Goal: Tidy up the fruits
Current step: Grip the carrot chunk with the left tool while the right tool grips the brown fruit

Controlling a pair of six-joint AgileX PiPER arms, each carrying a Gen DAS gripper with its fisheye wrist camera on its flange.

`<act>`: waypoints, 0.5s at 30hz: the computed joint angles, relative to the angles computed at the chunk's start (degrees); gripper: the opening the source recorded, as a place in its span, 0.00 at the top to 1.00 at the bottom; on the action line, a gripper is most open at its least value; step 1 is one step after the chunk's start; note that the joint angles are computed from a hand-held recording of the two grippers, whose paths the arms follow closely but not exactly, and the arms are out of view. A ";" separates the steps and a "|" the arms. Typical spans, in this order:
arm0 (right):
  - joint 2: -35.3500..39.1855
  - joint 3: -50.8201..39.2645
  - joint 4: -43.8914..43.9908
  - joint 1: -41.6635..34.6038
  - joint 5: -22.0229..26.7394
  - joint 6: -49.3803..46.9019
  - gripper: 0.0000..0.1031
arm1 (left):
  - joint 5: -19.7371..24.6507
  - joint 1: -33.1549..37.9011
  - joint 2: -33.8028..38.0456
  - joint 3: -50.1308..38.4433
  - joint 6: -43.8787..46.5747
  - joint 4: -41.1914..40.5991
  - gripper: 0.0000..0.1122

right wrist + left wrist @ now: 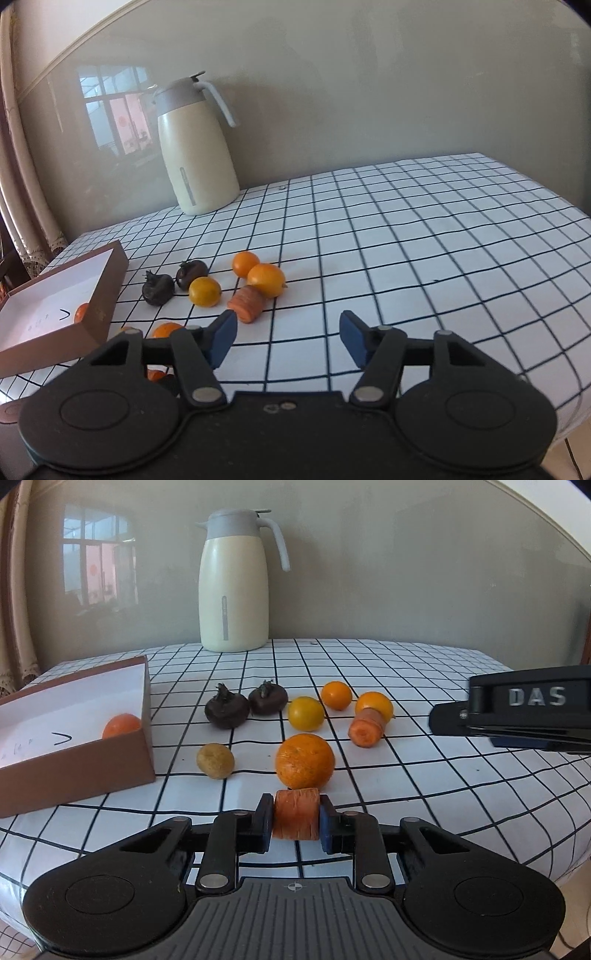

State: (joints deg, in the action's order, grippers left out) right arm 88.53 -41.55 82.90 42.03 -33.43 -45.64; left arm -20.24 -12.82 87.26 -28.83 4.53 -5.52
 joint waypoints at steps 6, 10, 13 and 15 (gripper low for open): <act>4.56 -4.14 -1.26 -1.23 2.50 -0.32 0.52 | -2.05 3.30 1.25 -0.14 -1.59 2.56 0.78; 7.17 -6.81 -1.09 -2.11 3.55 -0.74 0.55 | -3.32 6.45 2.60 -0.75 -3.00 4.26 0.78; 8.91 -8.83 -0.53 -2.90 4.41 -1.40 0.59 | -3.93 8.36 3.53 -1.33 -4.22 6.24 0.78; 9.81 -9.89 -0.84 -3.32 4.88 -0.86 0.59 | -4.45 9.11 3.98 -1.43 -4.99 7.49 0.78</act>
State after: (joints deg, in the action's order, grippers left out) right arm 98.35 -51.44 82.06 38.71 -28.55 -46.50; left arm -24.69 -3.71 91.25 -30.27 -0.46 1.96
